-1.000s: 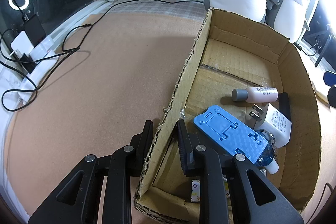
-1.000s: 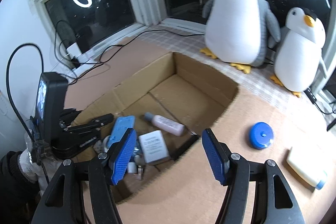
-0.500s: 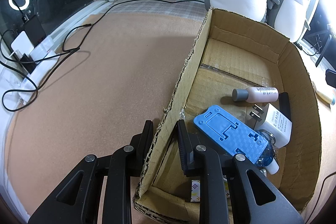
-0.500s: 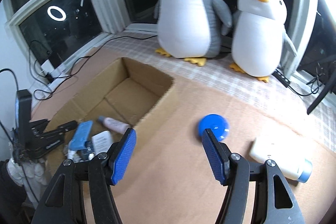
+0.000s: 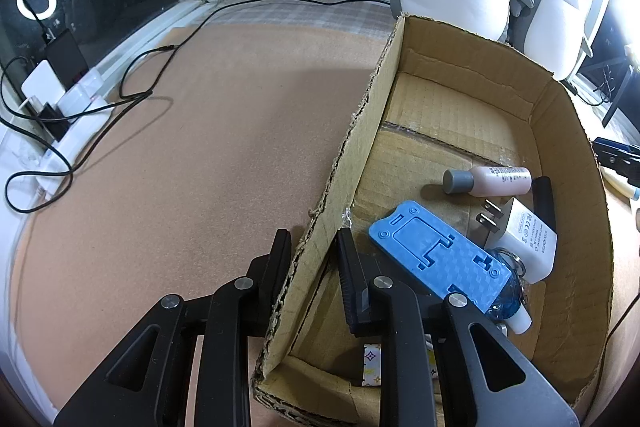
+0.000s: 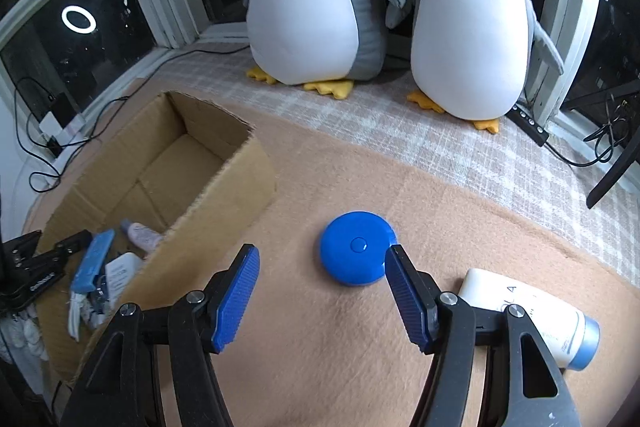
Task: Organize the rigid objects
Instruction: 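Move the right gripper to the blue tape measure and grasp it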
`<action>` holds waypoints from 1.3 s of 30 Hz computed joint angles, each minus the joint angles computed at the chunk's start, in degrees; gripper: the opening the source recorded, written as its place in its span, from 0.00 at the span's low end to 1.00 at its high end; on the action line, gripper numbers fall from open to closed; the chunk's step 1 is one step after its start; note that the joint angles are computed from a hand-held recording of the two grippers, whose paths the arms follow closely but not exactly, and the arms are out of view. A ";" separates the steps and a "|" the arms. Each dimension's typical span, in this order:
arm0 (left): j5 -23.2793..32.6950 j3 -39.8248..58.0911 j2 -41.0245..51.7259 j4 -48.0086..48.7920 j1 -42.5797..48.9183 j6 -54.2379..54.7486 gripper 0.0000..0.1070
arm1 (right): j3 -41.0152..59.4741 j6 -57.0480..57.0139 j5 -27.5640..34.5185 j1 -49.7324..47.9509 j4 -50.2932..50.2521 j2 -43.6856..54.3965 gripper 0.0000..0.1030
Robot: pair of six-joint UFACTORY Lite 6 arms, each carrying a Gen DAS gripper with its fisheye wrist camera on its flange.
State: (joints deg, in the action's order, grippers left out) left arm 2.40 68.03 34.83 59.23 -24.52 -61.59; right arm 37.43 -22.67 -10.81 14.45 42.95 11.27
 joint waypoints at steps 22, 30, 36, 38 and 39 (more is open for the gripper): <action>0.10 0.28 0.28 -0.53 0.03 0.57 0.19 | 6.52 -6.85 0.26 -2.28 4.70 9.59 0.59; 0.17 0.37 0.33 -1.20 0.00 1.20 0.19 | 8.51 -15.30 0.24 -2.08 12.58 11.28 0.50; 0.21 0.44 0.35 -2.27 -0.02 2.25 0.19 | 8.42 -18.56 0.07 -1.85 15.86 11.11 0.45; 0.23 0.45 0.36 -2.26 -0.02 2.28 0.19 | 8.32 -19.94 -0.27 -1.47 17.24 11.06 0.45; 0.23 0.45 0.36 -2.26 -0.02 2.28 0.19 | 8.31 -20.59 -0.32 -1.30 17.95 11.02 0.45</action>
State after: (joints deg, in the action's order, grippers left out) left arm 2.63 68.49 35.19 56.97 -24.53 -59.31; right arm 45.74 -43.26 -11.13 13.16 60.91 22.30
